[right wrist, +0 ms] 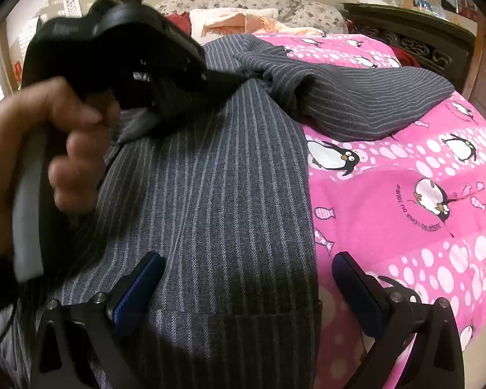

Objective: Fold large clothes
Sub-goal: 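Fold the held sleeve across the jacket front with the left tool, then release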

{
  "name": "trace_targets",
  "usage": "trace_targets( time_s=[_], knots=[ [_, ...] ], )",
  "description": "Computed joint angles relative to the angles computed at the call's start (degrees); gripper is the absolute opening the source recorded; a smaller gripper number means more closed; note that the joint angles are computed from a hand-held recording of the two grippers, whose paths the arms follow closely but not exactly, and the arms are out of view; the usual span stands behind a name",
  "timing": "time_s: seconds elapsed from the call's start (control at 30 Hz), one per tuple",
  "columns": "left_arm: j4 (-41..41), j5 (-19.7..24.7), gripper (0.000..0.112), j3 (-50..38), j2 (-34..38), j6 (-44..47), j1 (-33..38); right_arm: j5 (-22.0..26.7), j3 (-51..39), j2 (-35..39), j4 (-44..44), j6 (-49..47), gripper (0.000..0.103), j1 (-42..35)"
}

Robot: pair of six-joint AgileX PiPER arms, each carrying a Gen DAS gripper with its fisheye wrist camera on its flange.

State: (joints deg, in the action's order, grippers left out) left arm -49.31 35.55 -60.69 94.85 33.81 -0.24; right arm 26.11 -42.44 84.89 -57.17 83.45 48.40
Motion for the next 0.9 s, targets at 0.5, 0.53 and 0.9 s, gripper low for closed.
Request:
trace_targets(
  time_s=[0.5, 0.53, 0.9],
  knots=[
    [-4.38, 19.36, 0.048, -3.35, -8.33, 16.92, 25.57, 1.4, -1.74, 0.05, 6.71, -6.86, 0.103, -0.68],
    [-3.33, 15.14, 0.048, -2.33, -8.79, 17.15, 28.3, 1.8, -2.96, 0.06, 11.13, -11.83, 0.103, -1.62],
    [13.09, -0.74, 0.02, 1.15, -3.48, 6.86, 32.66, 12.53, -16.13, -8.01, 20.11, -36.57, 0.103, -2.79]
  ],
)
